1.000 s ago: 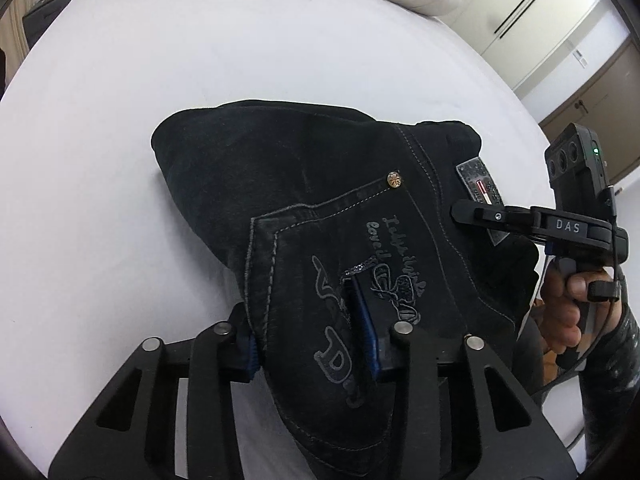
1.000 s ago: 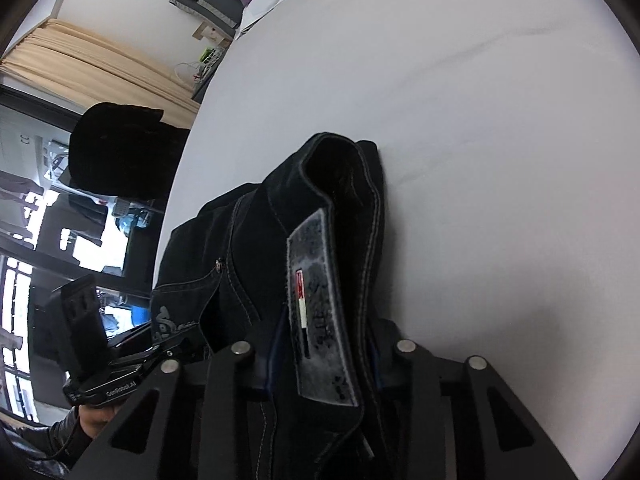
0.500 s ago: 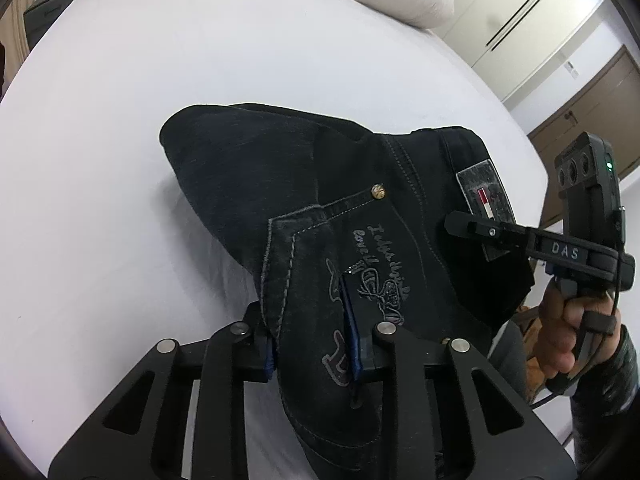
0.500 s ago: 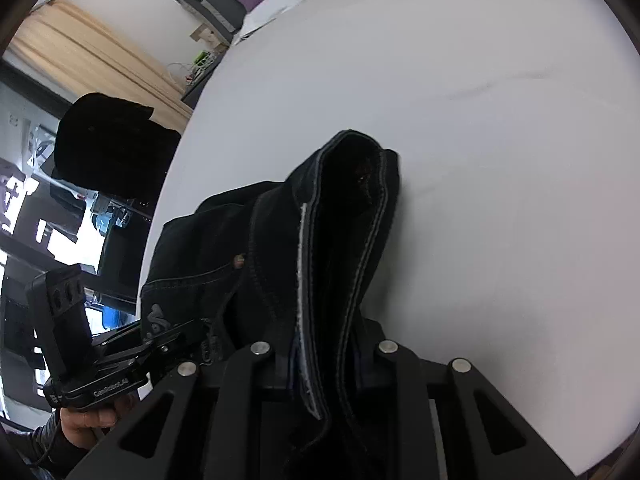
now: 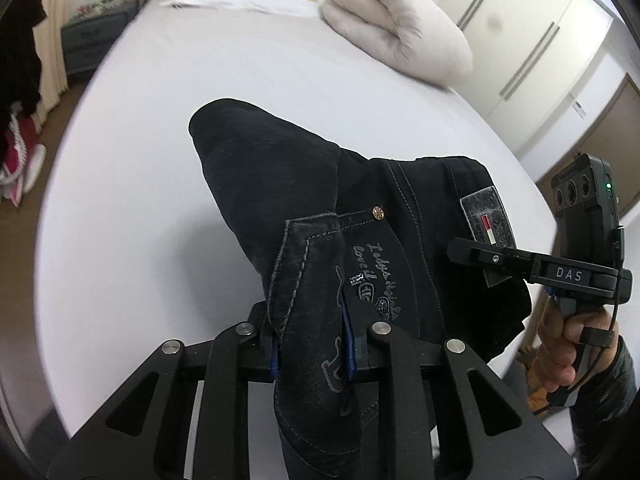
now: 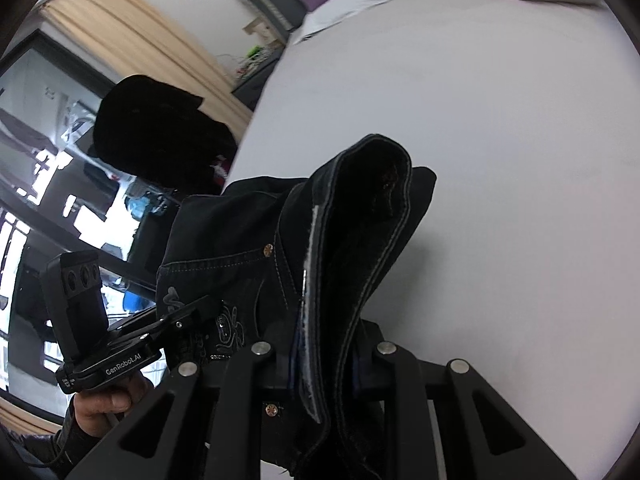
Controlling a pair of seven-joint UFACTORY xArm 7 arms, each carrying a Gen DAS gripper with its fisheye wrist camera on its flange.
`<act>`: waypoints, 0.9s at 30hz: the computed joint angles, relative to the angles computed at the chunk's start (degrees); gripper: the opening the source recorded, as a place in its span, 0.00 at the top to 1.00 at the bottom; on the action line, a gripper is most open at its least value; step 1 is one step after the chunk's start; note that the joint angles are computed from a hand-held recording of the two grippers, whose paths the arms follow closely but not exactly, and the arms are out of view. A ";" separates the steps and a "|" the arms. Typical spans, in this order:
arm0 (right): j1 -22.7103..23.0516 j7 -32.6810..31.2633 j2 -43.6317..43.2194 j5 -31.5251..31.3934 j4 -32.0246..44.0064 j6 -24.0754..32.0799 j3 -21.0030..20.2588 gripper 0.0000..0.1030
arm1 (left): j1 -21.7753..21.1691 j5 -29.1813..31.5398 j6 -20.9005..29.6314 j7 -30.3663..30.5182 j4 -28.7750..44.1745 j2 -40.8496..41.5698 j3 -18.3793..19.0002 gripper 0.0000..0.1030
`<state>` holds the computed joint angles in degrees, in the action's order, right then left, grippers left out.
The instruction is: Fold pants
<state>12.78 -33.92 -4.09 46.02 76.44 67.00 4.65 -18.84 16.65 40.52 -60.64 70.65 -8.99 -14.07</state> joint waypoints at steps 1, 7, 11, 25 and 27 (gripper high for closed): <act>0.80 0.89 2.23 0.15 2.42 -0.37 0.89 0.80 | 0.64 0.56 0.60 0.59 -0.29 -0.74 0.68 0.80; 3.66 7.22 16.65 0.36 16.56 -2.27 5.65 0.80 | 5.87 -0.78 -1.18 6.43 -5.49 -4.62 4.65 0.80; 4.41 13.06 25.34 -2.54 23.49 -2.44 7.84 0.80 | 7.65 -8.81 -6.18 15.79 -11.76 -6.18 9.27 0.80; -1.18 9.07 23.88 9.00 11.91 -9.12 10.85 0.51 | 16.30 -14.52 -21.61 15.42 -27.13 -10.37 6.34 0.50; -0.84 9.74 20.68 9.44 9.00 -11.71 9.95 0.40 | 21.77 -5.56 -17.35 7.59 -26.97 -14.16 0.53 0.49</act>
<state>11.94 -24.18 16.58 55.46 85.44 55.29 14.60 2.93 11.09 23.17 -53.05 43.68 -23.15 -13.54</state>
